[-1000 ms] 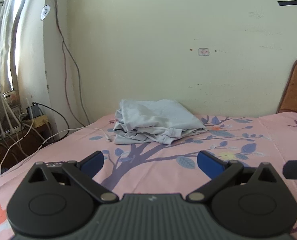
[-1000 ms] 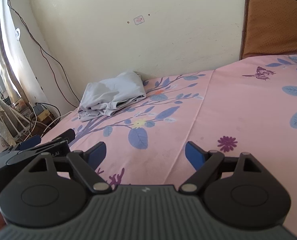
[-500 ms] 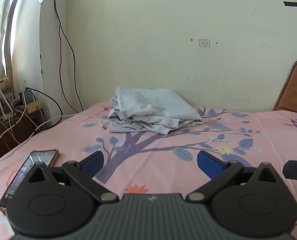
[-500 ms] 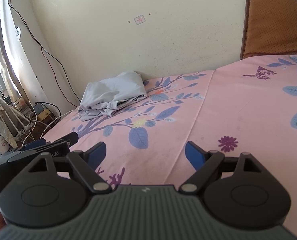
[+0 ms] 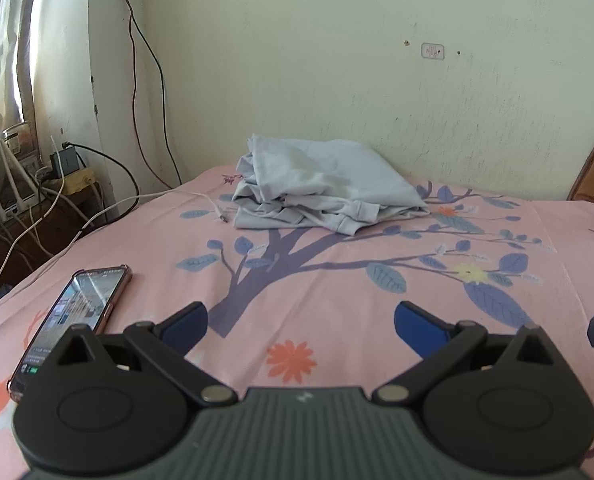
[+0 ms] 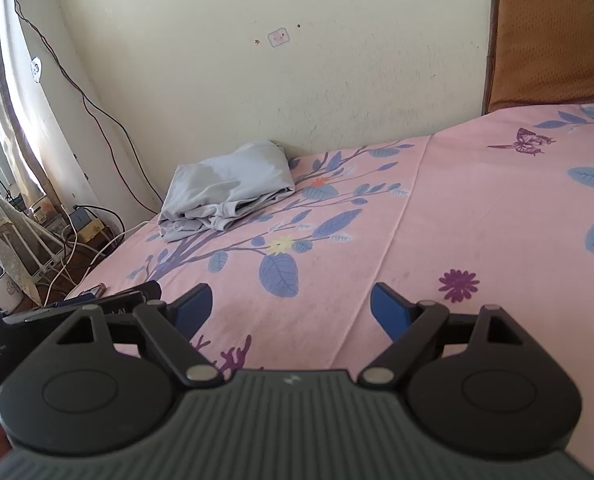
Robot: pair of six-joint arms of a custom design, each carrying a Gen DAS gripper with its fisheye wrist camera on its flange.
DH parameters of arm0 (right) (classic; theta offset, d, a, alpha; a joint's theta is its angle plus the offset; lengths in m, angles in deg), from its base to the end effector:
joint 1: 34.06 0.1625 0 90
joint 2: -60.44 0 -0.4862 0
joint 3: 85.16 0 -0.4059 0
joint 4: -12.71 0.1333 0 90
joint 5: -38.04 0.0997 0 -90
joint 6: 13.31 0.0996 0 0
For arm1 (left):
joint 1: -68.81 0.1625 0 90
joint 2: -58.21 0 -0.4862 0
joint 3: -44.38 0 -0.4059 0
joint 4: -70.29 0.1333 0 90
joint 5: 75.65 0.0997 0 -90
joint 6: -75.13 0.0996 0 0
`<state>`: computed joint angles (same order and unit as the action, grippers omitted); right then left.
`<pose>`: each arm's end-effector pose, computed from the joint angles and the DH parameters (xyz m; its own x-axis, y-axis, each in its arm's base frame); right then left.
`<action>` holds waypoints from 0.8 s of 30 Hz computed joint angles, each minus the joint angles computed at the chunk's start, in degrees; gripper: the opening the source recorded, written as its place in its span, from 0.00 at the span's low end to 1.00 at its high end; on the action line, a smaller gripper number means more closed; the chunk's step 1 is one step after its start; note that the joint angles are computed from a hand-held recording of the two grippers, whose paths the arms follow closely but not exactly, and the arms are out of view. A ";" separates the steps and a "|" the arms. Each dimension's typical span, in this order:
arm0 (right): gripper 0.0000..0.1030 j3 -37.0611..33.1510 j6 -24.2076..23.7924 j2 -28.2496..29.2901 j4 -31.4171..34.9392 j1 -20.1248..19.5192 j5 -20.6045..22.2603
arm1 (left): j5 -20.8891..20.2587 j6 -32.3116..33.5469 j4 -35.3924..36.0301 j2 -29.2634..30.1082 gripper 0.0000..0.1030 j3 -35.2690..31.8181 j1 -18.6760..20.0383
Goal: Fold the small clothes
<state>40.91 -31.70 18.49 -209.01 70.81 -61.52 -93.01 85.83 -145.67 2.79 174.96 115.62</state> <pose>0.2522 -0.4948 0.0911 -0.8797 -0.3333 0.3392 -0.4748 0.5760 -0.6654 -0.1524 -0.4960 0.2289 -0.6309 -0.2437 -0.7366 0.5594 0.5150 -0.6495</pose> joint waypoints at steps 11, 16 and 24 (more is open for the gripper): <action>0.86 0.00 0.01 -0.01 0.25 0.02 0.15 | 0.32 -7.22 9.31 -1.68 1.00 0.23 0.33; 0.86 0.00 0.08 0.03 0.15 0.06 0.07 | 0.19 -3.71 5.92 -0.82 1.00 0.07 -0.04; 0.86 0.00 0.18 -0.03 0.27 0.08 0.04 | 0.39 -5.62 8.77 -1.07 1.00 0.21 -0.27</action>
<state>40.91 -31.52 18.46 -208.74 70.89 -61.48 -92.62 80.21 -136.91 1.72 175.16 115.35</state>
